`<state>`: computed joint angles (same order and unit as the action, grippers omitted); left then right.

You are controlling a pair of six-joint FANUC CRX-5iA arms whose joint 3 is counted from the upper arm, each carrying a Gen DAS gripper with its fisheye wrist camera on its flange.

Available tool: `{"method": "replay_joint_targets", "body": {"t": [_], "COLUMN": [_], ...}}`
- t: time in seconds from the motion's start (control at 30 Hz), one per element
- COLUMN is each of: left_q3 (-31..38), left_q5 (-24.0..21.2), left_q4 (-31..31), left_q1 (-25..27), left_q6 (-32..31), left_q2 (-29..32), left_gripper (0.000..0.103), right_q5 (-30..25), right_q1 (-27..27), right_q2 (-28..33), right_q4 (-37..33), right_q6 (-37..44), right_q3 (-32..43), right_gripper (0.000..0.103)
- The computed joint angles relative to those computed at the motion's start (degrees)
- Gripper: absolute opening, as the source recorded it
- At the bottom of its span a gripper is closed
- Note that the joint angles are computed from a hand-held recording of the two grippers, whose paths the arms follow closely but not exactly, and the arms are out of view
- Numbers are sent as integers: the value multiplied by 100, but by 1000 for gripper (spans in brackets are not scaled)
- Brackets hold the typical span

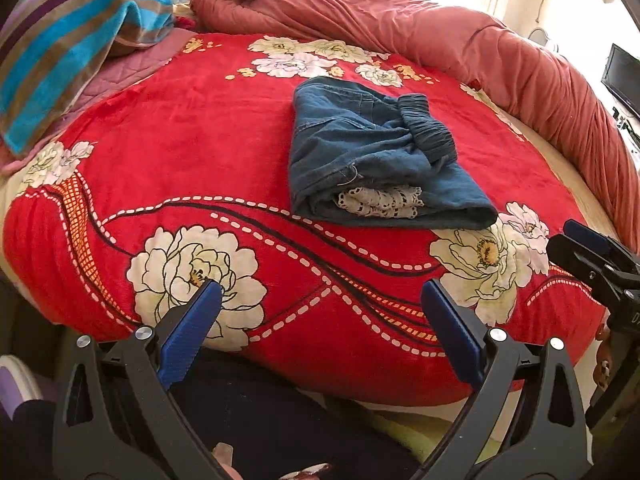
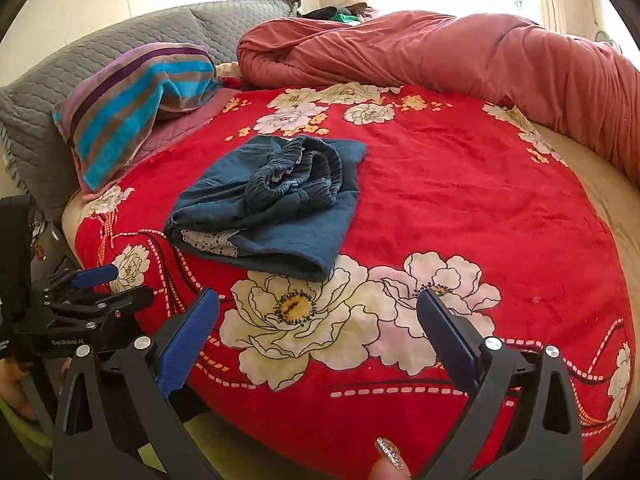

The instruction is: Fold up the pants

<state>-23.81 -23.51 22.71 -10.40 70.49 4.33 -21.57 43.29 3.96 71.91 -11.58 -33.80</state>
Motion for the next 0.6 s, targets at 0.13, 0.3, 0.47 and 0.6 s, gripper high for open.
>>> {"method": "replay_joint_targets", "body": {"t": [0.13,0.3,0.47,0.6], "left_q3": [12,-7,15,31], "left_q5": [0,20,2,-20], "left_q4": [-44,-9,-64,-152], "left_q1": [2,13,20,29], "left_q6": [65,80,121,198], "left_q2": [4,-6,-2,-20], "left_gripper": [93,93,93,93], "right_q5": [10,-22,-26,-22], "right_q1": [-16,-4,-7,-11], "right_q2": [3,17,13,13], "right_q4": [72,65,68,70], "right_q6": [-63,-127,-129,-129], "right_q3": [-13,-18,-29,-29], "right_gripper": [98,98,98,98]}}
